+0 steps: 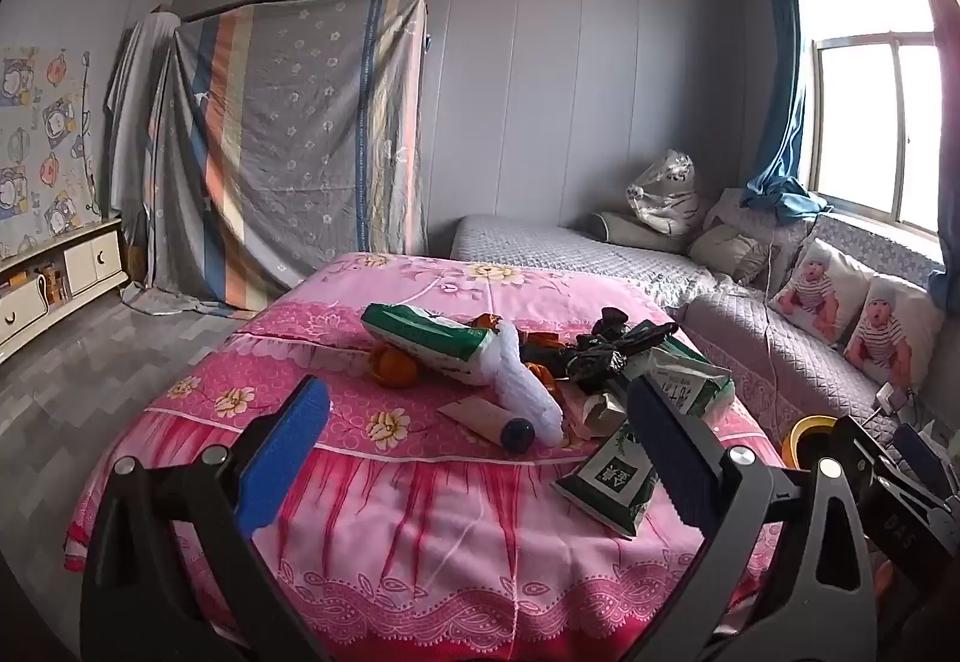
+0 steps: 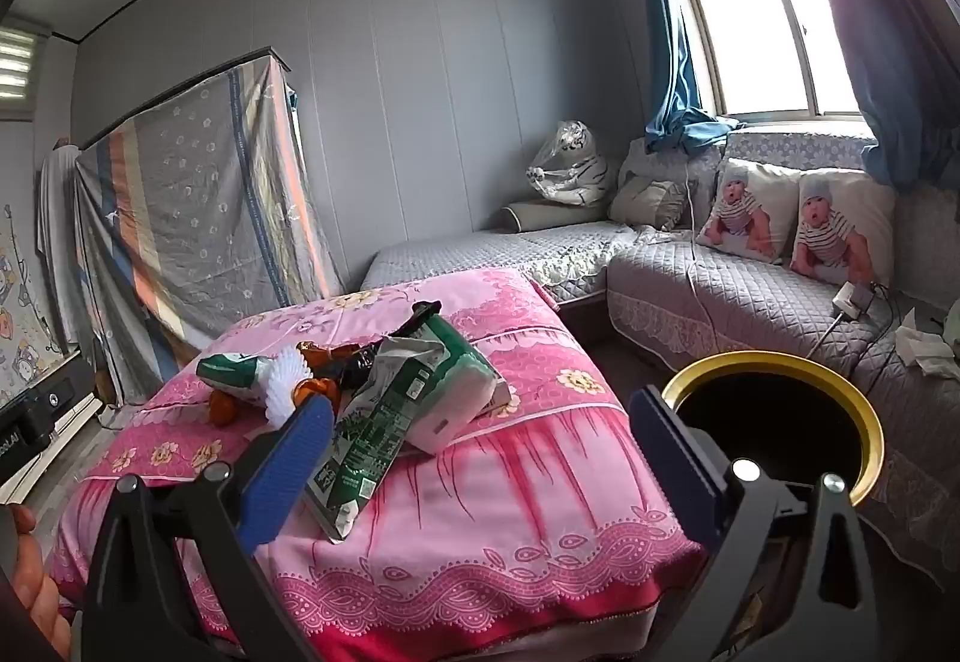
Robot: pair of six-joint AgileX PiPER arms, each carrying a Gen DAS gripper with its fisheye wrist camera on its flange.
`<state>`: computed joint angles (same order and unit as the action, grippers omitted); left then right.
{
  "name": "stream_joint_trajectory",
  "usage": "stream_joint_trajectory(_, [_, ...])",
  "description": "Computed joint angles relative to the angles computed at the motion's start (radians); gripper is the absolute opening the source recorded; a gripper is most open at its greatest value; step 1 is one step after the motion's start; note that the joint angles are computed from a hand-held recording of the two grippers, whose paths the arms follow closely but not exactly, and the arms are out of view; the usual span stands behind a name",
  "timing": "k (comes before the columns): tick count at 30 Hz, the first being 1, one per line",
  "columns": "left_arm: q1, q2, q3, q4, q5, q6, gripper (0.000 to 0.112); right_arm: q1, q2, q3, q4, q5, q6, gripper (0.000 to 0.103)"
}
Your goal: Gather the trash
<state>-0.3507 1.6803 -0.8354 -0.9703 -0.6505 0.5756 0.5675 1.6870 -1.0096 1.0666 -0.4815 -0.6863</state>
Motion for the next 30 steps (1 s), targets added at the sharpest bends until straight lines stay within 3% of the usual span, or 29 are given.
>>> stream_joint_trajectory(23, [-0.015,0.003,-0.020,-0.029,0.007,0.031,0.095,-0.002,0.002,-0.010,0.031,0.018,-0.022,0.096])
stream_joint_trajectory(30, [-0.019,-0.010,-0.003,-0.022,0.008,0.019,0.095,-0.014,0.004,0.013,-0.021,0.017,0.031,0.096])
